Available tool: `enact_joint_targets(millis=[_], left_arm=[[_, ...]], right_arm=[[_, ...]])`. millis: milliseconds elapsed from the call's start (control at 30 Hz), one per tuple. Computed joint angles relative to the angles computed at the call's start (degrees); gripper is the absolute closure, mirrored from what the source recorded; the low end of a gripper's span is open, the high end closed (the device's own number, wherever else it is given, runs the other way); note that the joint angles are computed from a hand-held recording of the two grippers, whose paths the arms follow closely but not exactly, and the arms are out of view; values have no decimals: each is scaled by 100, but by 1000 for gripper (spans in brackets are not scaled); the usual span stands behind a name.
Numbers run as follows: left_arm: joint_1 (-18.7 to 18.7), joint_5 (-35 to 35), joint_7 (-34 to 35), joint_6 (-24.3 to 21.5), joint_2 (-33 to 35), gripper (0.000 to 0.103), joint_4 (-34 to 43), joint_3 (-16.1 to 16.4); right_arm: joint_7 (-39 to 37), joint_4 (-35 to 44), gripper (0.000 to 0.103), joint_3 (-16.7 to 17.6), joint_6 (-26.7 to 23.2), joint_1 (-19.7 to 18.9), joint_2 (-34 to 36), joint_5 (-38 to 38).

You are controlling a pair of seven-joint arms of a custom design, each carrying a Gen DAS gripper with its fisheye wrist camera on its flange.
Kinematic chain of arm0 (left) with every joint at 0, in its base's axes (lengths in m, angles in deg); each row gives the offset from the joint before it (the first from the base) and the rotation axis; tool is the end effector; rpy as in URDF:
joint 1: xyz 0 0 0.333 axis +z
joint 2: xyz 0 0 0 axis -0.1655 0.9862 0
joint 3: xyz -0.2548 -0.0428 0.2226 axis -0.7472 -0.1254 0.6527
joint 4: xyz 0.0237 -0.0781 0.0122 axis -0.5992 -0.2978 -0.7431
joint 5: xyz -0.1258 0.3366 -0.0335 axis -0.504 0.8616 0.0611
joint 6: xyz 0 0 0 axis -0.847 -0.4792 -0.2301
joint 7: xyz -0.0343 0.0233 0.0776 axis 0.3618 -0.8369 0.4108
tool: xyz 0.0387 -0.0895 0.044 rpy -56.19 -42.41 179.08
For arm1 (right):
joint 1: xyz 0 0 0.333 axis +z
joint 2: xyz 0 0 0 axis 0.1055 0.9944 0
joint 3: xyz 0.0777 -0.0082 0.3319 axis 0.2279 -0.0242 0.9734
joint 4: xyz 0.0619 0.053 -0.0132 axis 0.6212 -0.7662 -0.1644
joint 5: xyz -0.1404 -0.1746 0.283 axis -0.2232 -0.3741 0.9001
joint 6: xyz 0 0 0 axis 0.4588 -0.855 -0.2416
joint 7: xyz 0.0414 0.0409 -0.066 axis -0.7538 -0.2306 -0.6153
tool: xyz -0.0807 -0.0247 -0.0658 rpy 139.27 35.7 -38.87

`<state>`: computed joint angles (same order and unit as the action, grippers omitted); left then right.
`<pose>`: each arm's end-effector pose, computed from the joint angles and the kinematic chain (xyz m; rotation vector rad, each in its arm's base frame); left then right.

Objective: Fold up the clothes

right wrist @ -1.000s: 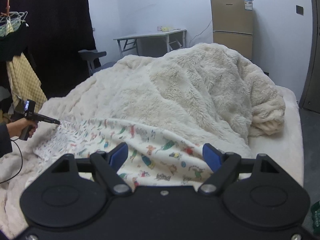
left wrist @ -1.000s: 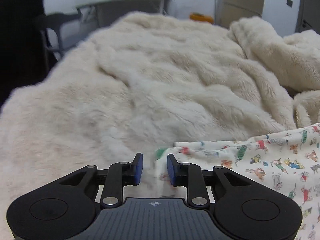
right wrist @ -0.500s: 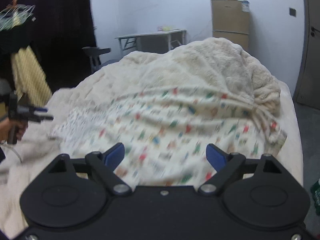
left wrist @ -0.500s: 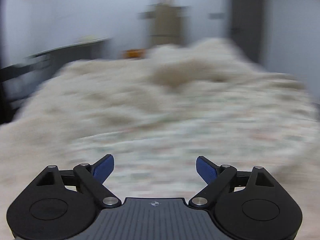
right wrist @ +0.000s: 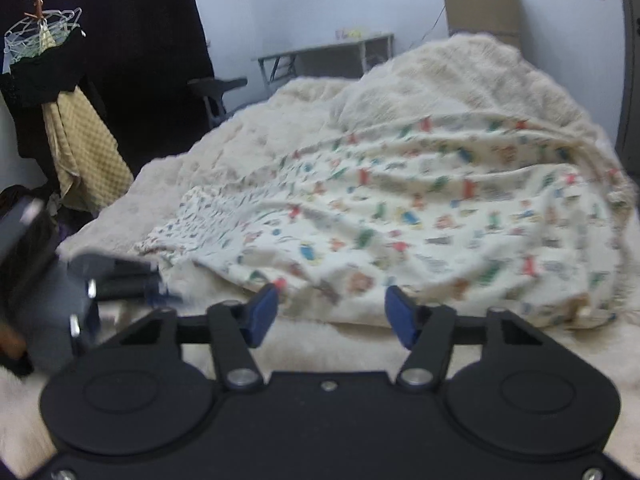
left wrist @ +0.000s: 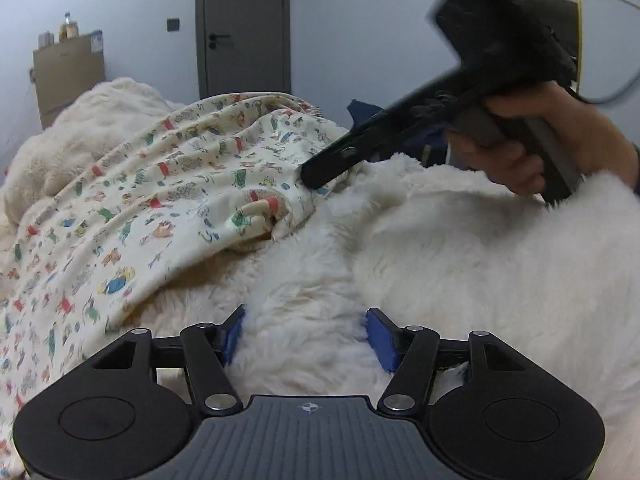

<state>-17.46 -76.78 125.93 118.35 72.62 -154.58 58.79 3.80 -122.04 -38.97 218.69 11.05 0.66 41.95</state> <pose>0.6481 -0.2724 0.5816 -0.6724 2.4626 -1.3224 0.6490 0.1186 0.6308 -1.8565 1.3404 -0.3574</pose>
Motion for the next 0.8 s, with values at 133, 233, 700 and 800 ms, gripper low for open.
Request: enact_joint_targets(millis=[133,233,700,800], left_arm=[[5,87,-40,-111,-24,45,112,32],[-23,85,14,-48,148,45,523,-8],[-1257,2361,-1563,1348,1264,54,2025,859],[-1024,2488,-1567,1331,1356,54,2059,593]], right_arm=[[348,641,82,-1,-585,132,473,-466],[469,897,97,-6,-493,174,582,-726],[345,2074,103,143,-793,-5,758,-710],[212,1907,103,144,-812,-30,647,-651]])
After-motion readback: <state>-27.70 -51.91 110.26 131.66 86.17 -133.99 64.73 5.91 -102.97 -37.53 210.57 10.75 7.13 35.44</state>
